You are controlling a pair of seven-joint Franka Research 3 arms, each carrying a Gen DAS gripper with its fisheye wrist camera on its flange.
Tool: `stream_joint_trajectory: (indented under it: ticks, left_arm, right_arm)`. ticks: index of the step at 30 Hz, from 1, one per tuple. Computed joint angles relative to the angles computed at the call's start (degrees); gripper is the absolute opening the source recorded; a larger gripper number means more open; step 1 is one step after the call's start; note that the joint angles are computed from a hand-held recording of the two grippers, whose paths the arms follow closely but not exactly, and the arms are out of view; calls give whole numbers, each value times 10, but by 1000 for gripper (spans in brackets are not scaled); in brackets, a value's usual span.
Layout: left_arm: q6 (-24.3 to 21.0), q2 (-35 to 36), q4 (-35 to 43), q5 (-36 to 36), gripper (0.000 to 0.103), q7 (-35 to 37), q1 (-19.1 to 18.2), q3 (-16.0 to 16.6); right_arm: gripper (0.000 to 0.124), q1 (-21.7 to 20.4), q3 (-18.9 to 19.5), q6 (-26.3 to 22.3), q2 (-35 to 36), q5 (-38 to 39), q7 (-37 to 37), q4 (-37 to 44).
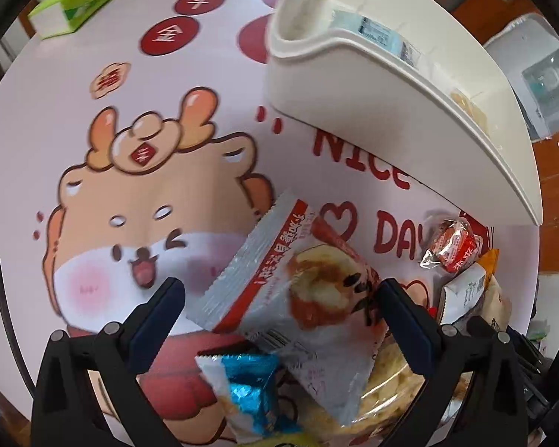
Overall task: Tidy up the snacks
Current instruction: 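Grasp red-white bread bag with left while right grasps beige cracker bag, then lift both bags and drop them into the white tray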
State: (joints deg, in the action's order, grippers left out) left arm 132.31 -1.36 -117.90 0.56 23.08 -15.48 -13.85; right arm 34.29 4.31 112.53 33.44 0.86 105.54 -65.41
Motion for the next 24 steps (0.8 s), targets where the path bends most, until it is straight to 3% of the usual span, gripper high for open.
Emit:
stream_joint_trajectory:
  ticks: [3, 5, 6, 8, 10, 14, 18, 24]
  left_arm:
    - [7, 16, 14, 2, 94, 13, -2, -1]
    - [34, 18, 11, -4, 80, 21, -2, -2]
    - [50, 21, 12, -11, 68, 31, -2, -2]
    - [32, 30, 30, 5, 65, 32, -4, -4]
    - [21, 39, 46, 28, 54, 33, -7, -5]
    - [-16, 52, 80, 67, 49, 29, -18, -10]
    - [-16, 34, 65, 75, 46, 22, -22, -11]
    - [-44, 0, 59, 115, 46, -6, -29, -16]
  right_arm:
    - [66, 4, -1, -2, 10, -4, -2, 12]
    - [65, 8, -2, 2, 9, -12, -6, 10]
    - [65, 9, -3, 4, 8, -14, -10, 8]
    - [65, 10, -2, 11, 5, -16, -14, 2]
    - [64, 11, -3, 20, 1, -18, -13, -7]
    - [64, 11, -4, 44, -21, -23, -6, -40]
    - [57, 8, 1, 74, -46, -22, -4, -77]
    - [57, -3, 11, 109, -83, -12, -16, -120]
